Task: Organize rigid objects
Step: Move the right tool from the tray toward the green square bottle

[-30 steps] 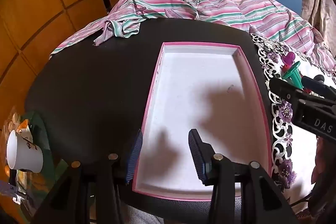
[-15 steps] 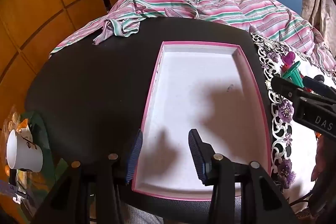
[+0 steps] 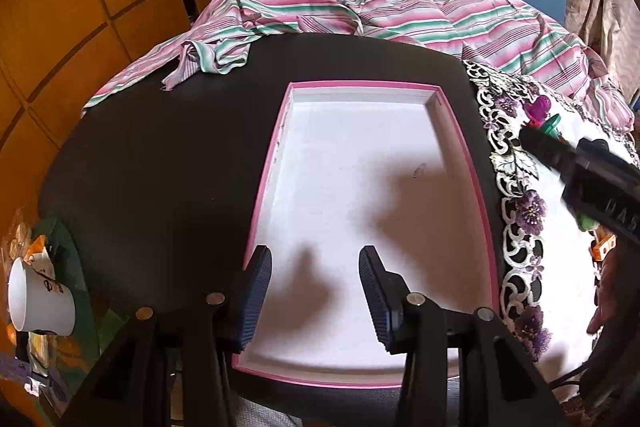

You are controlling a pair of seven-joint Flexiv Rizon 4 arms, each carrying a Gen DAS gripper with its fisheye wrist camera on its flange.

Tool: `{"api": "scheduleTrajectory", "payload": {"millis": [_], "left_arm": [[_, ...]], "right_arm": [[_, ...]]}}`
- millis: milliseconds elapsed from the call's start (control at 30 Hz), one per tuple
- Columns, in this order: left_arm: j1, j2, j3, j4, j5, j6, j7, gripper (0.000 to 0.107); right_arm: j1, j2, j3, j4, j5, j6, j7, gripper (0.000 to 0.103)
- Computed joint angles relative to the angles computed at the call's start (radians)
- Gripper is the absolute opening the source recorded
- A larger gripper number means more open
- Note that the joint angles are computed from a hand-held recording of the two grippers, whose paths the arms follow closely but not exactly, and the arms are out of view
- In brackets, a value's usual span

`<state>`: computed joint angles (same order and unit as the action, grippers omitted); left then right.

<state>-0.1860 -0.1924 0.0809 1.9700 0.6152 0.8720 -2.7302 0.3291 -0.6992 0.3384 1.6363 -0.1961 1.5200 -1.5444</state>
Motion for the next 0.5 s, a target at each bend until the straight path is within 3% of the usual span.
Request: {"api": "scheduleTrajectory", "payload": {"millis": [100,133,167,233,400,500], "left_arm": [[0.012,-0.003,-0.002,0.015,-0.024,0.055,0.026,0.046],[0.013,-0.004,-0.002,0.019,-0.029,0.068,0.033,0.046],[0.011,-0.006,-0.002,0.018,-0.028,0.077,0.039,0.046],[0.003,-0.012,-0.002,0.009,-0.024,0.070,0.050,0.046],[-0.006,-0.024,-0.005,0.009,-0.040,0.090,0.094,0.046],[0.010,-0.028,-0.006,0.045,-0.089,0.181,0.137,0.046]], "right_arm": [[0.069,0.017,-0.107,0.055,-0.010,0.179,0.028,0.103],[0.063,0.012,-0.106,0.063,-0.027,0.207,0.024,0.103],[0.032,0.003,-0.073,0.061,-0.057,0.193,0.017,0.103],[-0.028,-0.007,0.001,0.035,-0.100,0.053,0.006,0.103],[-0.047,0.000,0.012,0.034,-0.046,0.021,0.014,0.103],[-0.085,-0.002,0.045,0.013,0.005,-0.037,0.033,0.103]]}}
